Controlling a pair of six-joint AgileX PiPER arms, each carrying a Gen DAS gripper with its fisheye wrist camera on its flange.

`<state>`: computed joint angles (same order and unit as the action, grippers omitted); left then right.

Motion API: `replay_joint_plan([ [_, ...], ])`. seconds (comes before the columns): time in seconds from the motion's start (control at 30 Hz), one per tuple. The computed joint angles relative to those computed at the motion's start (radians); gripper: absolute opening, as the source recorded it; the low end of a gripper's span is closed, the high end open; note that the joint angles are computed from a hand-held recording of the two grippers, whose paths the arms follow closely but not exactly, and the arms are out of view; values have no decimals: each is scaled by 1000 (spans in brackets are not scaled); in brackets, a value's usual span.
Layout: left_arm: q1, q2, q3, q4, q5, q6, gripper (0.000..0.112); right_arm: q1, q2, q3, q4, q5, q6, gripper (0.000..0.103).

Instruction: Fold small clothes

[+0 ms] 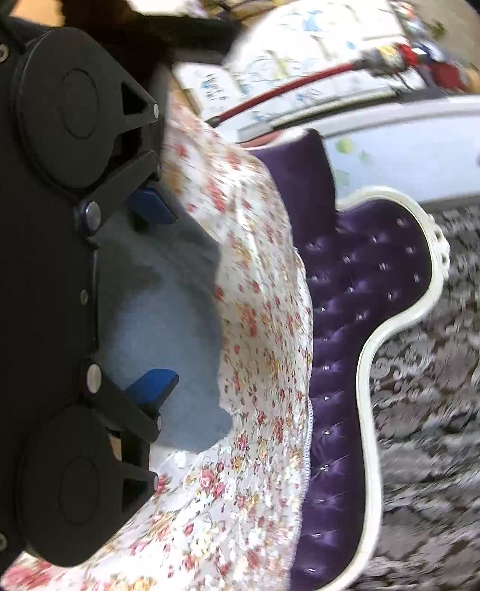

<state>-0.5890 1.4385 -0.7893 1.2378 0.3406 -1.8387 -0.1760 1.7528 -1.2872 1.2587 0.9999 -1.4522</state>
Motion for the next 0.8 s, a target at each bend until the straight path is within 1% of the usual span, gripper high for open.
replay_joint_plan([
  [0.07, -3, -1, 1, -1, 5, -6, 77, 30, 114, -140, -65, -6, 92, 86],
  [0.13, -9, -2, 1, 0, 14, -10, 78, 57, 200, -246, -118, -52, 178, 86],
  [0.17, -11, -2, 0, -5, 19, -8, 78, 66, 235, -296, -149, -77, 231, 82],
  [0.2, -13, -2, 0, -7, 22, -9, 78, 74, 260, -334, -172, -113, 281, 81],
  [0.27, -16, -4, -6, -30, 29, 9, 78, 74, 261, -348, -177, -176, 330, 80],
  [0.33, -35, -17, -11, -38, 65, 14, 77, 61, 216, -301, -118, -234, 286, 81],
  [0.4, -79, -29, -32, -71, 145, 59, 77, 52, 139, -213, -40, -290, 188, 90],
  [0.43, -106, -30, -51, -99, 198, 97, 77, 49, 92, -158, 1, -323, 124, 99],
  [0.47, -131, -30, -72, -127, 247, 134, 77, 48, 38, -95, 51, -358, 47, 102],
  [0.5, -145, -36, -83, -149, 273, 169, 77, 41, -10, -37, 111, -369, -39, 102],
  [0.53, -149, -46, -90, -177, 272, 219, 79, 33, -37, -1, 156, -359, -98, 102],
  [0.57, -149, -59, -93, -203, 258, 262, 83, 27, -61, 21, 173, -341, -117, 102],
  [0.6, -153, -69, -93, -212, 249, 276, 98, 22, -80, 31, 157, -327, -96, 102],
  [0.63, -165, -77, -93, -202, 254, 265, 103, 19, -101, 42, 126, -320, -55, 102],
  [0.67, -183, -79, -97, -186, 273, 252, 103, 15, -123, 58, 98, -316, -12, 102],
  [0.73, -228, -71, -118, -152, 340, 235, 103, 3, -154, 81, 58, -301, 69, 102],
  [0.8, -251, -72, -128, -133, 367, 220, 103, -15, -182, 103, 0, -272, 155, 103],
])
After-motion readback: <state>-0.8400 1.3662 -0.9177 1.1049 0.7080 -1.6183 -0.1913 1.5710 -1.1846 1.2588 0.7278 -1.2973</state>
